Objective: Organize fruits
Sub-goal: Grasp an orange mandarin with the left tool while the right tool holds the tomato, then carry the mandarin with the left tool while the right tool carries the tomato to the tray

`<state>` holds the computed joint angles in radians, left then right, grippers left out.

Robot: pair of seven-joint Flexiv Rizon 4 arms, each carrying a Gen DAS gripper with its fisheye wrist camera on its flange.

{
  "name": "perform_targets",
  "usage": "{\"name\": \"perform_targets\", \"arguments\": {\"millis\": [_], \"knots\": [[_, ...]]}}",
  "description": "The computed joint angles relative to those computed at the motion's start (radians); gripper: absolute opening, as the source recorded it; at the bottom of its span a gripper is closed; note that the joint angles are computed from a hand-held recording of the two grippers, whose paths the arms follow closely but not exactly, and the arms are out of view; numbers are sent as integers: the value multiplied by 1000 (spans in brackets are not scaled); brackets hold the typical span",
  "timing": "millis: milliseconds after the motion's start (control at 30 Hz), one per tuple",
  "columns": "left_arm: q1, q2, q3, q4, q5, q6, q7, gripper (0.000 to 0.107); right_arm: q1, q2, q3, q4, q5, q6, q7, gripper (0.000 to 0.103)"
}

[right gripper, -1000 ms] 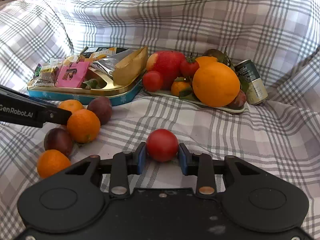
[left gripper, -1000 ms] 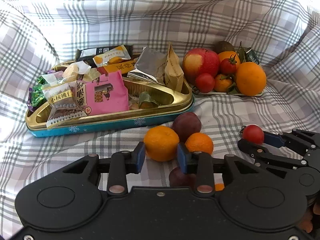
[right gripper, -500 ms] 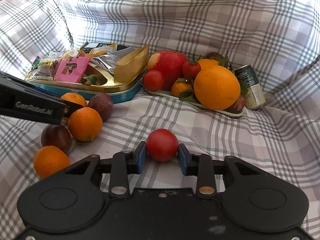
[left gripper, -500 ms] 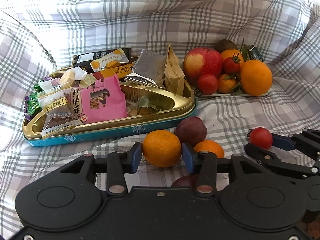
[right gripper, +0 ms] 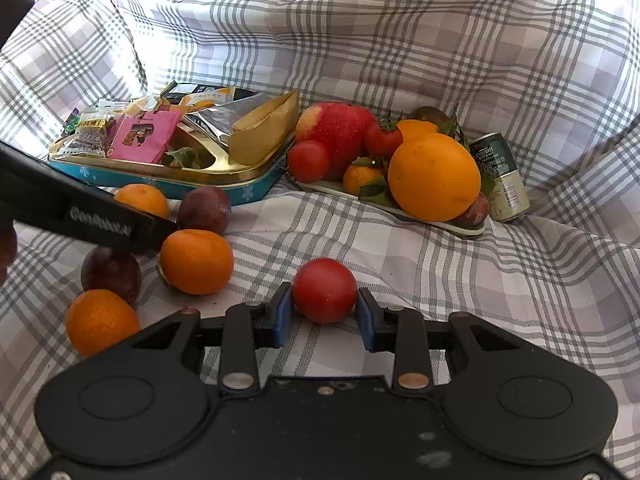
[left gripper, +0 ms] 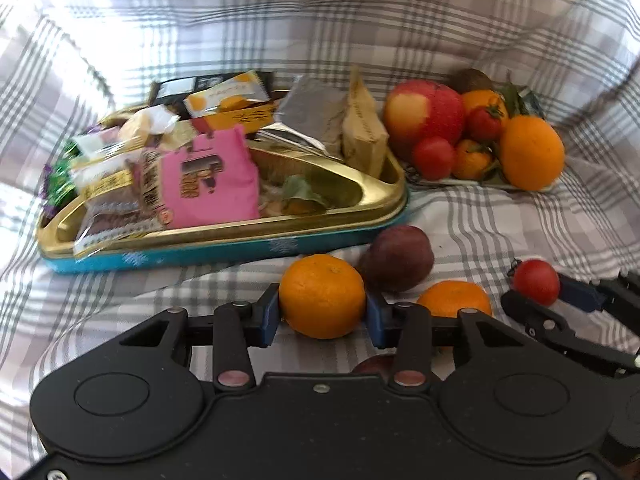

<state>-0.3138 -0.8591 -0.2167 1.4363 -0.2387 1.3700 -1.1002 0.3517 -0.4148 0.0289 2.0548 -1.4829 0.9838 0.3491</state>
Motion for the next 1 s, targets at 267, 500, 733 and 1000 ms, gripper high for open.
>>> {"name": "perform_targets", "arguments": {"millis": [267,500,733,1000], "knots": [[35,93,-5,96,-16,1,-34,51,1,-1,0,0,-1,-3,2,34],[123,231,-86,272,-68,36,4,50,-1,-1,0,0,-5,-2,4,34],[264,367,-241,478,-181,127,97,50,-14,1,-2,3,-27,24,46,33],[374,490,-345,665,-270,181,152,50,-20,1,0,4,-39,30,67,33]]}}
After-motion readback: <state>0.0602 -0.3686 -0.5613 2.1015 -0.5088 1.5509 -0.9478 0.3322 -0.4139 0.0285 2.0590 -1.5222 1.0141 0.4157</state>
